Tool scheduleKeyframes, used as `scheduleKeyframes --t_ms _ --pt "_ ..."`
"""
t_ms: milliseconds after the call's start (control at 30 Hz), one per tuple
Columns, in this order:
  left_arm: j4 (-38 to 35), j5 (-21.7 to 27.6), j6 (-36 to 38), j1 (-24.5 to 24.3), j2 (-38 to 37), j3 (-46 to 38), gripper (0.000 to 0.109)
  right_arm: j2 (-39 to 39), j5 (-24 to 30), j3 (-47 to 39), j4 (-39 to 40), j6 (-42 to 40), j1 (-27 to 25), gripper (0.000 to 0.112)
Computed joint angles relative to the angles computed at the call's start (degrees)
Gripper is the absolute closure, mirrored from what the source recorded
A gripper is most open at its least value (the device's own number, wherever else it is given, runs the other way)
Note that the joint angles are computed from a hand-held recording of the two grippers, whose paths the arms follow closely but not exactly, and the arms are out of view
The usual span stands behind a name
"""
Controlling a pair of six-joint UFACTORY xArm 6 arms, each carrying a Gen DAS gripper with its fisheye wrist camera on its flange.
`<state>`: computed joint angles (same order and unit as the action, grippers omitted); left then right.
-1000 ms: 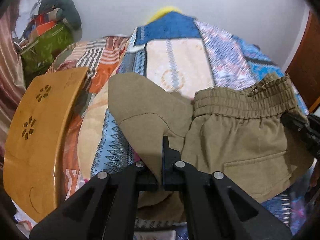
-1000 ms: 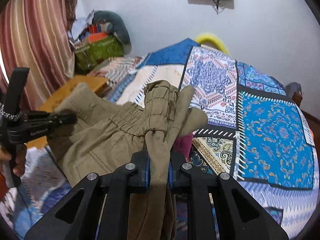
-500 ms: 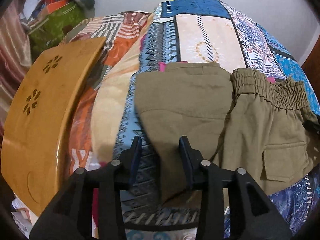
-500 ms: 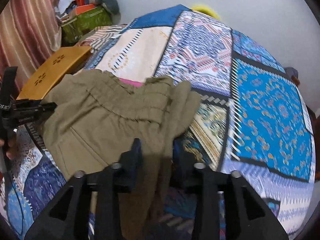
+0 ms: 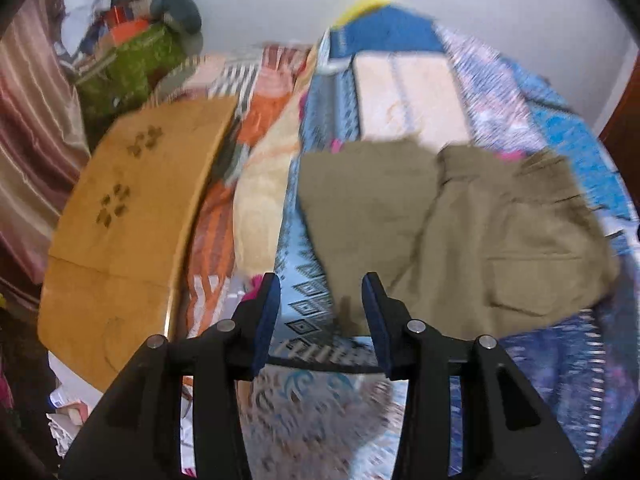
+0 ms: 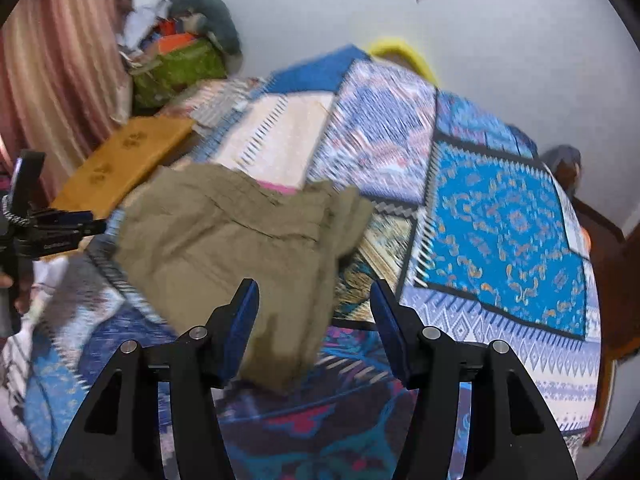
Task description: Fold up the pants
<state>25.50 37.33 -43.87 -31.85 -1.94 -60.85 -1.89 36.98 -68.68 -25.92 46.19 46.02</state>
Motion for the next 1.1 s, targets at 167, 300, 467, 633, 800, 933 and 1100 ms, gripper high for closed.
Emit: scheduleKeyframes --t_ms 167,300,467,633,800,933,1100 --pt "1.7 0.9 -1.5 -4.3 -8.5 0.8 0.064 -3.5 3.6 -2.8 -6.9 3.7 4.5 0.058" --pt "6.4 3.6 -4.4 -9.7 -15.5 0.7 0.06 -6.7 5.2 -4.6 -12.3 7.7 8.6 0.058" --pt "16.4 9.0 -10.6 -19.3 -24.0 -0.3 0.051 -10.9 8.7 -6.4 -22.4 15.9 15.6 0.058" --pt "27.5 17.5 -19.2 -31.9 -30.1 -1.9 0.041 -13.7 16.8 -8.3 -34.4 25.0 25.2 0.058" --pt "39.2 29.1 -26.4 -46.9 -33.1 -2.9 0.04 -13.8 24.3 -11.0 -43.7 30.8 35.5 0.058" --pt "47.2 39.5 -32.5 -58.8 -34.1 -2.9 0.038 -13.0 28.7 -12.2 -49.4 34.6 41.9 0.058" --pt "54.2 49.7 -37.6 -70.1 -33.6 -2.2 0.034 -10.9 35.4 -13.2 -54.4 37.2 48.0 0.058"
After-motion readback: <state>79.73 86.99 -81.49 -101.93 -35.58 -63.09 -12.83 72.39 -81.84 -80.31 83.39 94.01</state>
